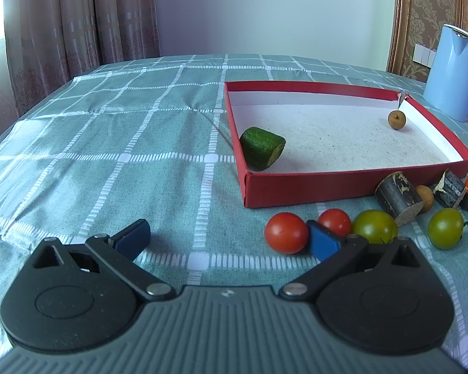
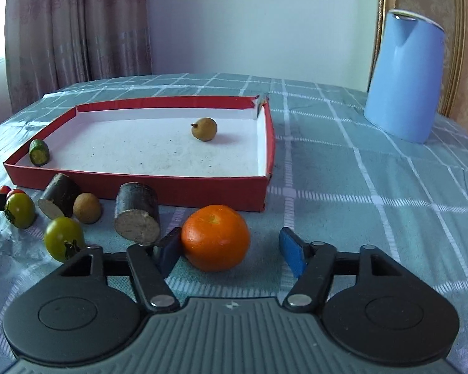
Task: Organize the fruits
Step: 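Grasp the red cherry tomato with the left tool while the right tool grasps the mandarin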
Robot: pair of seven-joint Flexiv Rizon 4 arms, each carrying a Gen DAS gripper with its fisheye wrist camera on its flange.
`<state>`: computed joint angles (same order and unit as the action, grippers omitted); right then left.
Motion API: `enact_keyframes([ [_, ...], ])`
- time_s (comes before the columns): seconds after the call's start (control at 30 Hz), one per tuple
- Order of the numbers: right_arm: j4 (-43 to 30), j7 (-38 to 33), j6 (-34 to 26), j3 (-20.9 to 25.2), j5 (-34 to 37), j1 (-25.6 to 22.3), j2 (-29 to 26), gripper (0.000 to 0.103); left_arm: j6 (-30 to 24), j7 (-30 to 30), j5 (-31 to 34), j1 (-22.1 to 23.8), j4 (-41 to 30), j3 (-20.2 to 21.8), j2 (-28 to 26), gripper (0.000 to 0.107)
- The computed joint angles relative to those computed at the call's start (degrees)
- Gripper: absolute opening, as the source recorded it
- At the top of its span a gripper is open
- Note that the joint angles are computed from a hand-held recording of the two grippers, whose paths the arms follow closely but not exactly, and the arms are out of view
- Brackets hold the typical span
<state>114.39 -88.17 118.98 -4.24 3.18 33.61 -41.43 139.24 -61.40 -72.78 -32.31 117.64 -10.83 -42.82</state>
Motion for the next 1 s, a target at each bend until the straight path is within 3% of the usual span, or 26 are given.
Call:
enact_keyframes([
  [0.1,0.26,-0.53,1.03,0.72,-0.81,-0.59,-0.09,0.042,0.21,-1.71,2.04,0.29,0.85,0.22,0.18,0.097],
  [0.17,0.35,-0.99,1.24,-0.19,0.32,0.55,-0.10,0.042,0.60,-4.81,5.74,0.68,2.31,0.78,0.46,0.086],
  [0.3,0.16,-0.60,1.13,0.21,0.99,0.14,-0.07,0.042,0.38,-8.58,10.19,0.88,3.63,1.91,0.79,0.074],
  [0.37,0.29,-0.59,1.26,-0.02,1.37,0.42,-0.03,0.042,0.61,-14.45,18.88,3.07,6.08,2.35,1.35,0.044],
  [0.43,0.24,-0.61,1.21,-0.34,1.82,0.75,-0.06,0.042,0.21,-19.89,27.82,5.77,8.12,2.58,1.95,0.032],
  [0.6,0.24,-0.80,1.12,-0.55,1.97,0.94,-0.05,0.042,-1.53,-20.10,27.48,3.05,7.31,5.54,1.90,0.031],
  [0.67,0.26,-0.84,1.13,-0.53,1.99,0.90,-0.03,0.042,-1.53,-21.43,29.70,3.61,7.52,5.76,1.90,0.024],
  [0.8,0.26,-0.86,1.17,-0.44,2.01,0.86,-0.03,0.042,-1.33,-22.46,30.37,3.17,7.77,6.47,1.89,0.024],
  [1.0,0.15,-0.36,1.58,-0.70,2.95,1.14,-0.11,0.042,0.23,-21.48,26.56,1.00,7.58,7.20,1.53,0.024],
])
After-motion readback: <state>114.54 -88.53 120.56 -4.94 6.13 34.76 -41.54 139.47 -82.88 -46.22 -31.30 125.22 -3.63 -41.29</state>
